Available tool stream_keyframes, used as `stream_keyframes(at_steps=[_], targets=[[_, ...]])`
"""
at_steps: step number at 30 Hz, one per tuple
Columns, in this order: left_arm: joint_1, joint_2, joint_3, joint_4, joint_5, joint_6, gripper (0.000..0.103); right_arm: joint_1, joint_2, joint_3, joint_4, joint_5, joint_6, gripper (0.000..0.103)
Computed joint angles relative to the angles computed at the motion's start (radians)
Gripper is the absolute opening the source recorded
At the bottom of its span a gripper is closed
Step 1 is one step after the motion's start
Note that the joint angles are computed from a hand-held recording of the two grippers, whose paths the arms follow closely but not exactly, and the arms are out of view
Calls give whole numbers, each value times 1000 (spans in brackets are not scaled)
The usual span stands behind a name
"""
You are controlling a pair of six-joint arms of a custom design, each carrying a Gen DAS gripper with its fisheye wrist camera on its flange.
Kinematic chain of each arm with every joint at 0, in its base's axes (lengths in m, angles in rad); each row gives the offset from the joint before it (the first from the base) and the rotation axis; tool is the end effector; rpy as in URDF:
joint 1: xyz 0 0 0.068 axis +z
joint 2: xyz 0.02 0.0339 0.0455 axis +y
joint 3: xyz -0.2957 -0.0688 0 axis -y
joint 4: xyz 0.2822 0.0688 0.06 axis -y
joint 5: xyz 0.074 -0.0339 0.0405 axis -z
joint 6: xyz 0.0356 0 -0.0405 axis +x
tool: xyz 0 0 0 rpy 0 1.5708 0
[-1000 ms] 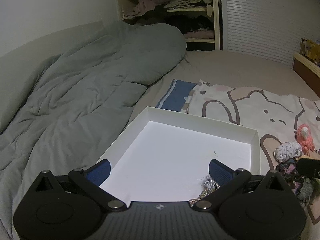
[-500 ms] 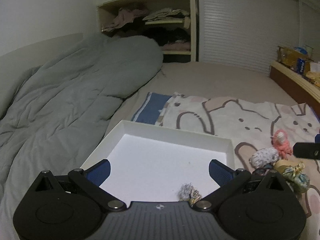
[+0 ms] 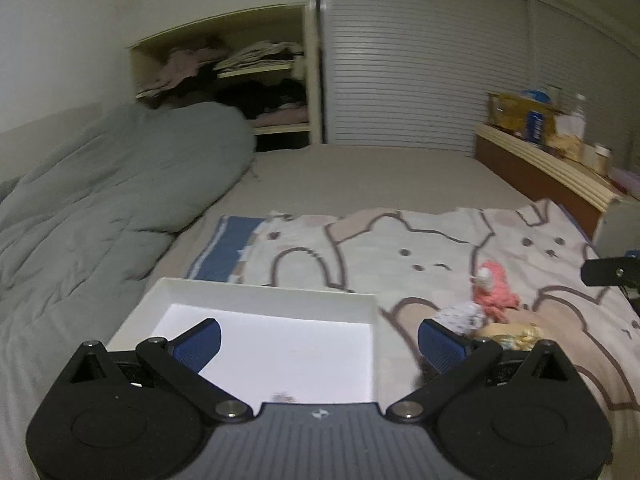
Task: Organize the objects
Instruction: 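Withdraw both tools from the white box back toward the remaining items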
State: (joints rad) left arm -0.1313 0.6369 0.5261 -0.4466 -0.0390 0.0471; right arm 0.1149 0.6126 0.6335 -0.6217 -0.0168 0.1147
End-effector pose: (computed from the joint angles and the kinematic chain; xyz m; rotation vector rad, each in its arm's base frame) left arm 0.1611 -0.0199 0.2598 0.1666 2.1212 -0.0082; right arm 0.1483 0.0177 0.2875 -0.0098 2.1753 0.1495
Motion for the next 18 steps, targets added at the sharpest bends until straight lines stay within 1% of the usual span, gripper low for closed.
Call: stream_keyframes(at_steps=[4, 9, 13, 15, 18], targets=[[-119, 28, -7, 18, -51, -40, 103, -112, -34, -26, -10, -69, -38, 103], [-194, 82, -1, 18, -55, -98, 103, -253, -66, -61, -14, -180, -81, 103], [-265, 112, -7, 22, -83, -136, 103, -341, -77, -85, -8, -253, -102, 103], [-294, 125, -12, 27, -87, -151, 103, -375, -73, -95, -6, -278, -114, 103], [-315, 132, -24, 40, -56, -156, 103, -394, -75, -111, -1, -281, -128, 103]])
